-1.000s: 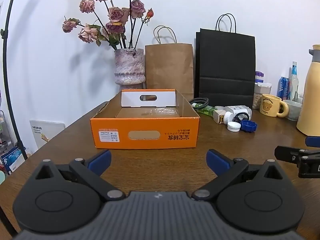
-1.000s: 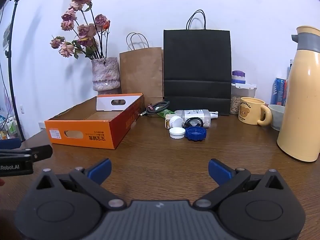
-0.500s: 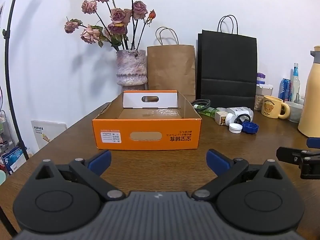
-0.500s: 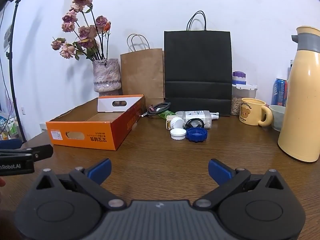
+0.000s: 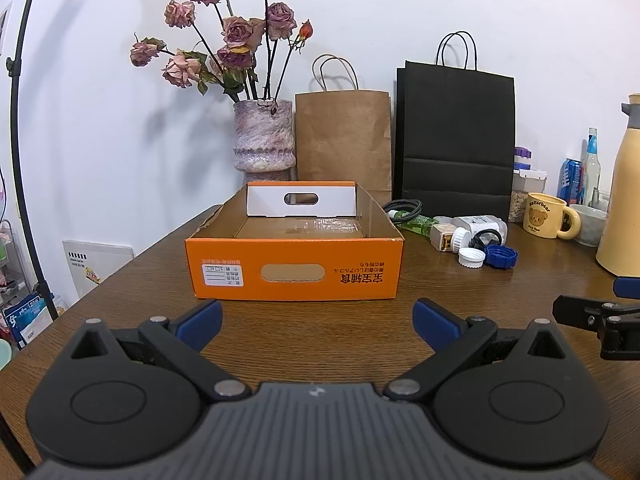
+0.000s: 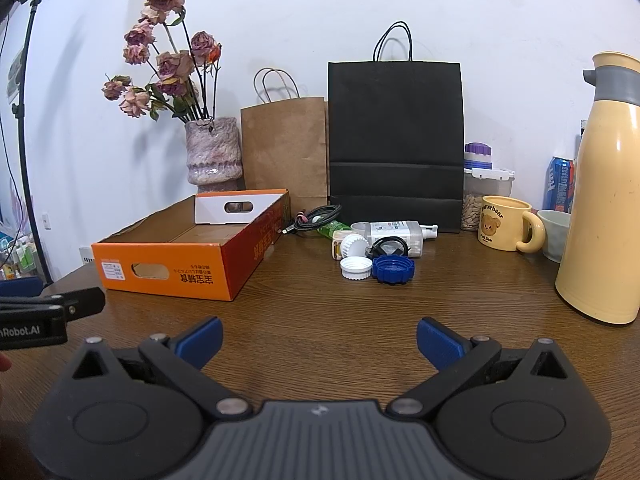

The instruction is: Organize rigid objects

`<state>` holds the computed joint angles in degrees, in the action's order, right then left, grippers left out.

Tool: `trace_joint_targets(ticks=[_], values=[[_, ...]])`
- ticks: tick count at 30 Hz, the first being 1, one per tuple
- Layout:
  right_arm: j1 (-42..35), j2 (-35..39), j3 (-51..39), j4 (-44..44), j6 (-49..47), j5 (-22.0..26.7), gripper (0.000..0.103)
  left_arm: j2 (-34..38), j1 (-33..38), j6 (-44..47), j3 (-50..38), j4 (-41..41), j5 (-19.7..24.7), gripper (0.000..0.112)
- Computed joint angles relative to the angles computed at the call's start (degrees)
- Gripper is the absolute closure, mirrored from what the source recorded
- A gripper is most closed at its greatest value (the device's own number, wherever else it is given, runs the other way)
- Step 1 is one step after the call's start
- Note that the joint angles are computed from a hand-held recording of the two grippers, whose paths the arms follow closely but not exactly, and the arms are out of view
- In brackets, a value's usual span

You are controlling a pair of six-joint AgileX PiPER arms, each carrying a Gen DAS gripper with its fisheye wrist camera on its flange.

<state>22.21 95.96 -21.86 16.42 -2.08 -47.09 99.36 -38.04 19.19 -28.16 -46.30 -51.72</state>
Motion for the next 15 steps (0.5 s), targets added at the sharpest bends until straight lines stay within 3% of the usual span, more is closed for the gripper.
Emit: trace_joint_targets(ticks=[15], values=[[0.04,0.07,-0.02,0.06,0.02,-0.11,0.0,-0.79,0.01,0.11,0.27,-0.21,0.12,0.009]])
